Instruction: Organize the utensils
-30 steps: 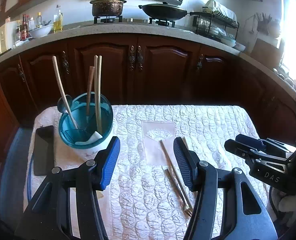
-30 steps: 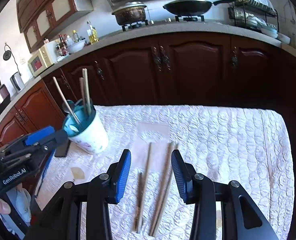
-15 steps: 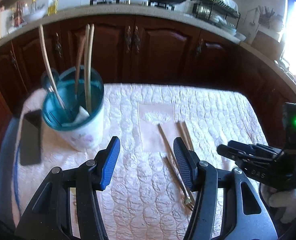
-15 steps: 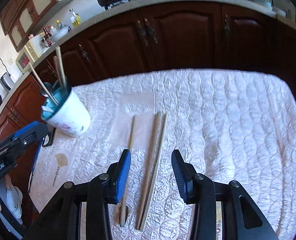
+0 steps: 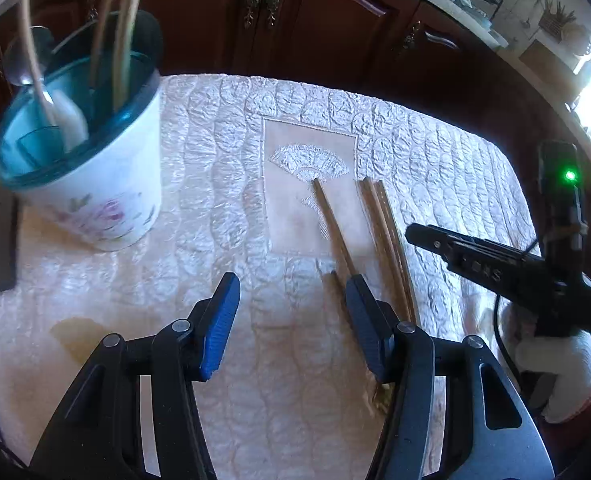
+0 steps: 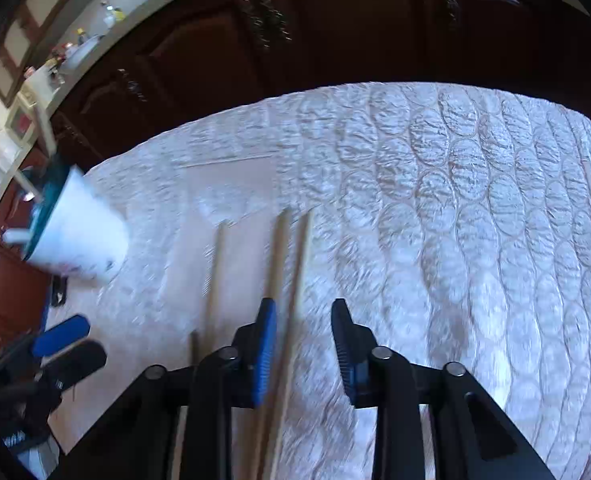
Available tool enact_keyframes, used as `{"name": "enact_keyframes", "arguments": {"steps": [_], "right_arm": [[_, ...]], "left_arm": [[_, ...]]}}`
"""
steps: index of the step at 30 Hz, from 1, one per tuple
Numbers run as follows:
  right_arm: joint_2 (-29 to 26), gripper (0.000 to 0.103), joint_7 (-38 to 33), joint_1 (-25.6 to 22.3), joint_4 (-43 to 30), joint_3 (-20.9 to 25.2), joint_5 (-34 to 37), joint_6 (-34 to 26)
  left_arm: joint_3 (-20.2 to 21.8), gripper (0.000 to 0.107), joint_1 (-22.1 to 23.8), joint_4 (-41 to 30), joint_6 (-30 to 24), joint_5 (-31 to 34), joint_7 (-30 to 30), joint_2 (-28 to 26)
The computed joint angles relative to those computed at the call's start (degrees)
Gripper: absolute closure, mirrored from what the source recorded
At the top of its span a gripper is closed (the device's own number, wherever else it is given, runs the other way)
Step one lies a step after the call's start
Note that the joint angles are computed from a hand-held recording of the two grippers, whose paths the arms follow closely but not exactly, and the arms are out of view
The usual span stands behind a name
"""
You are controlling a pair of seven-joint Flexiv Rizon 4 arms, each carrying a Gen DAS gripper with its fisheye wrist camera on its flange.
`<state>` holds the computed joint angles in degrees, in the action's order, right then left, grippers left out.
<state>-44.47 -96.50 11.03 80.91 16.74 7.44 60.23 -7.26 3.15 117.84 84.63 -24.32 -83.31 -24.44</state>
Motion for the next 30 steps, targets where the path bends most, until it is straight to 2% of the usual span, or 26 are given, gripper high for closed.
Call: {"name": "enact_keyframes", "arguments": {"steps": [6,8,10,14,19,22,25,27,30], "right_arm": [[-4.3,0.084,0.3,1.1,-6.6,-0.5,-0.6,-4.6],[-4.7,0.092,0.2,1.8,-7.0,-1.4,-1.5,-4.3],[-4.3,0.096,1.4,2.6,-6.7,-2.9,-2.8,-4.5],[-4.7,0.097,0.7,-0.1,-8.8,-0.7,-0.7,-7.4],[-6.6,0.096,-0.3,0.3,-13.1,-1.7,-1.0,-10.4],[-8.1,0.096,-0.2,1.8,-16.0,-2.8,-2.1,-12.0],[-9.4,0.096,0.0,3.1,-17.7,-3.4,-2.7,-11.9],[-10.2,0.097,0.0,3.2,-19.4,-3.1,-2.6,-12.8],[-9.7,0.098,0.2,3.3,-19.0,-2.8,-1.9,-12.2]], "left_arm": [[2.6,0.052,-2.3,-5.0,-2.9,2.0,-2.4,-3.5],[2.9,0.052,-2.5,-7.0,-4.0,2.4,-3.0,-4.9],[3.7,0.052,-3.1,-9.0,-5.1,3.1,-4.0,-6.3],[4.7,0.052,-3.8,-13.7,-7.8,4.2,-5.8,-9.4],[6.8,0.053,-5.2,-20.2,-12.7,6.2,-9.2,-13.3],[8.0,0.062,-5.9,-22.8,-14.5,7.9,-11.2,-14.7],[8.1,0.081,-5.9,-25.2,-16.0,9.2,-11.8,-16.0],[6.1,0.095,-4.6,-25.8,-15.8,8.8,-10.1,-16.7],[3.0,0.099,-2.1,-25.3,-15.7,6.4,-7.5,-16.6]]}}
